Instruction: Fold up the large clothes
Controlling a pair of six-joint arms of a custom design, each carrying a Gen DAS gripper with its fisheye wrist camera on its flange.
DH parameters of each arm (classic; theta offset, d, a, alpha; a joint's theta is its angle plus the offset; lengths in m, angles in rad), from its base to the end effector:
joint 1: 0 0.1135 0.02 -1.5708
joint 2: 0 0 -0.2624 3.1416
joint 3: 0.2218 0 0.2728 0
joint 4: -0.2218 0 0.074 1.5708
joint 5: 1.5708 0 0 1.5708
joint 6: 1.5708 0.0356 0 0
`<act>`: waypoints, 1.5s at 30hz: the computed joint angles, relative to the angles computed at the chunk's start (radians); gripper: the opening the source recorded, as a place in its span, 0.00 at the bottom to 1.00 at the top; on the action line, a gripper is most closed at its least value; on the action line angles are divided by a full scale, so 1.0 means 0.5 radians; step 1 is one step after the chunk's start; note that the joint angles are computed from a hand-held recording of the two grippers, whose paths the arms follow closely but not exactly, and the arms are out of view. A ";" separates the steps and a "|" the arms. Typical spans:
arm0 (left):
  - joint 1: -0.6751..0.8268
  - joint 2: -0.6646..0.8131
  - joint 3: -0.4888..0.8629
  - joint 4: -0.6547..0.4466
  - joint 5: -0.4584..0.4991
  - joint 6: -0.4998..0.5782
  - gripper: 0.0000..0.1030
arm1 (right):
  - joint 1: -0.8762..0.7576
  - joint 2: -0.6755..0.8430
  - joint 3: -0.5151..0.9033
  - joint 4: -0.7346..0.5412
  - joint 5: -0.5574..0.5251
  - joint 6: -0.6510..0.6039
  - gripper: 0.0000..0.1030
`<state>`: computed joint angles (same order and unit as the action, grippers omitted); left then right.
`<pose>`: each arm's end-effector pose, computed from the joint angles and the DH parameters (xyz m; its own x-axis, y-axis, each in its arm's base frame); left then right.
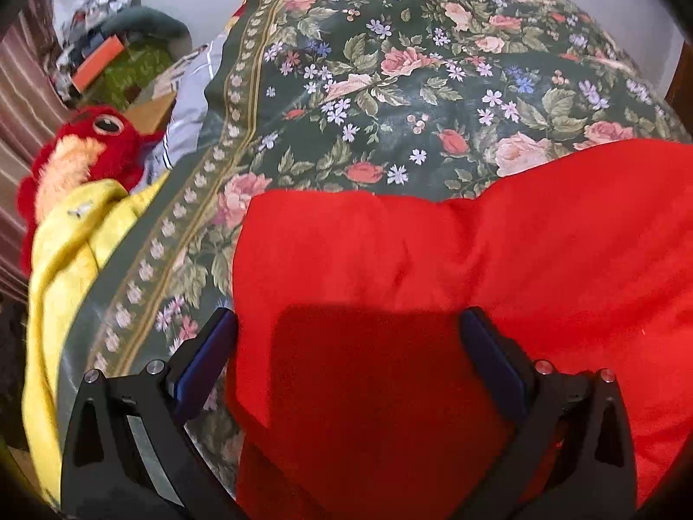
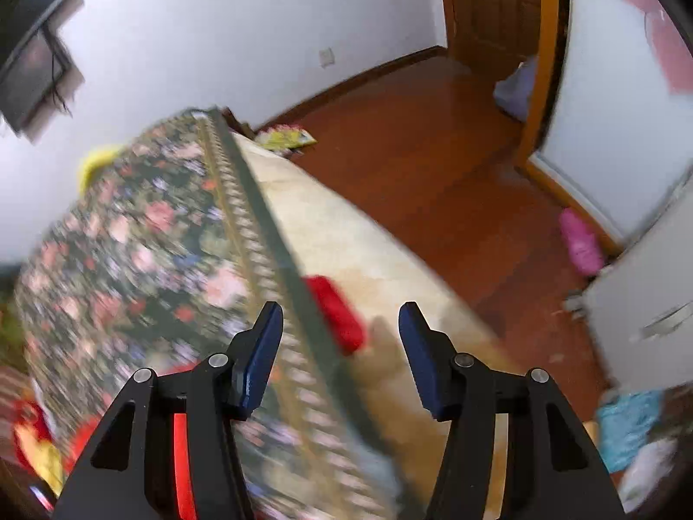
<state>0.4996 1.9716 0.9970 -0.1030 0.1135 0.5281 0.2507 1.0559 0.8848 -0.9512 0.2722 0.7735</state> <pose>0.3296 0.1753 0.0723 -0.8840 0.0879 -0.4592 0.0191 0.9881 0.1524 0.2060 0.0429 0.2581 -0.7126 0.5122 -0.4795 0.5197 0.8444 0.1296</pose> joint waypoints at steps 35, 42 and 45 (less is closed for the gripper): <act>1.569 -0.597 -0.035 -1.487 0.584 1.675 1.00 | 2.838 0.142 -0.028 -0.479 0.245 1.867 0.72; 1.763 -0.213 0.129 -1.674 0.399 1.687 1.00 | 3.031 -0.058 -0.283 -0.301 0.146 2.300 0.72; 1.798 -0.142 0.106 -1.686 0.347 1.700 1.00 | 3.059 -0.012 -0.272 -0.262 0.160 2.307 0.72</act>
<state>1.3985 1.9004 1.0502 -0.9461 0.2870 1.3781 1.7803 1.0498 0.7490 -1.0824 0.3522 1.9272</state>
